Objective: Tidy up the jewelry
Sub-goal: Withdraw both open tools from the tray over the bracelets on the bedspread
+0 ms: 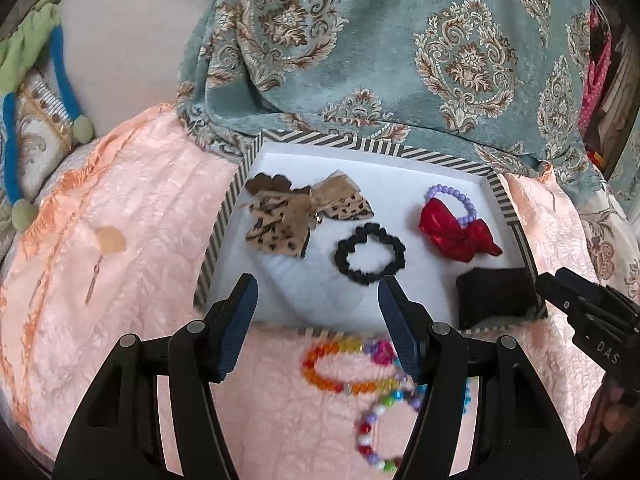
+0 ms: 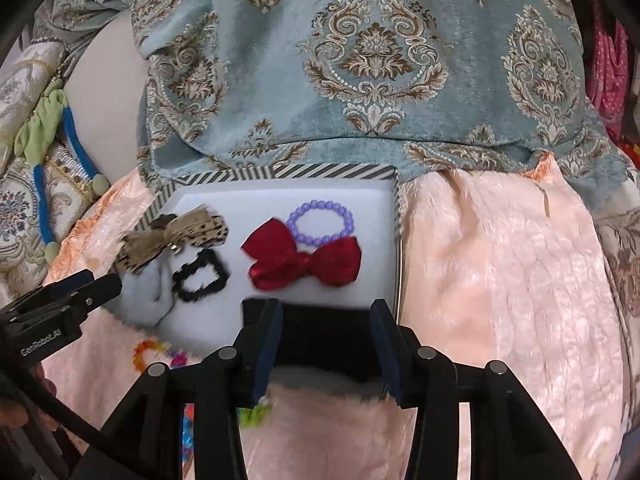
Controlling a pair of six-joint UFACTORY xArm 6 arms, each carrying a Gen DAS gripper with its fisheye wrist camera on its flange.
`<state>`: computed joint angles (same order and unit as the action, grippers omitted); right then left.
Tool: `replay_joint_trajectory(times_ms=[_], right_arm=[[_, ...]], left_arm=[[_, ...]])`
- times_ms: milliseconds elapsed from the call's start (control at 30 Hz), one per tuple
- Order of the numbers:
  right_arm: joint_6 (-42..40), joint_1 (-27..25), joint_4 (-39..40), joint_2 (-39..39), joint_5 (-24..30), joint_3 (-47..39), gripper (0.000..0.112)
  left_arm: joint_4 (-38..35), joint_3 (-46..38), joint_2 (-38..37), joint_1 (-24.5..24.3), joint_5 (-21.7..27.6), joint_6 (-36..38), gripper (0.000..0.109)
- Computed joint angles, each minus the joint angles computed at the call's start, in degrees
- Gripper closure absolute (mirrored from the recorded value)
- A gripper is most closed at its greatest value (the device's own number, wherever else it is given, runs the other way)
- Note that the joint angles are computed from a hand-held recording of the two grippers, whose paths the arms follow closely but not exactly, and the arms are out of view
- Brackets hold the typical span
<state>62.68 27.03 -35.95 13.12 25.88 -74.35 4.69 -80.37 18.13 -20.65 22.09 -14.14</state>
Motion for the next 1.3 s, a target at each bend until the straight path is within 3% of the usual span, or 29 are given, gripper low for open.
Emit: replay_joint_trajectory(times_ms=[267, 467, 667, 933, 1300], right_arm=[[4.32, 2.95, -3.88, -5.12, 1.63, 5.12, 0.064], [7.92, 4.72, -6.78, -8.07, 2.8, 7.95, 0.064], [9.49, 6.15, -7.85, -9.78, 3.41, 9.79, 0.054], [11.14, 7.41, -9.8, -12.05, 4.83, 11.44, 0.053], [11.34, 8.23, -10.16, -12.57, 6.18, 11.71, 0.053]], left_arm=[[3.1, 7.82, -5.93, 0.29, -2.8, -3.37, 0.046], [1.49, 12.84, -10.05, 0.12, -5.03, -1.98, 0.046], [3.53, 16.08, -13.02, -0.14, -5.42, -2.51, 0.046], [7.18, 18.83, -15.61, -0.43, -6.75, -4.38, 0.046], [2.86, 19.65, -16.39, -1.16, -6.26, -0.76, 0.046]])
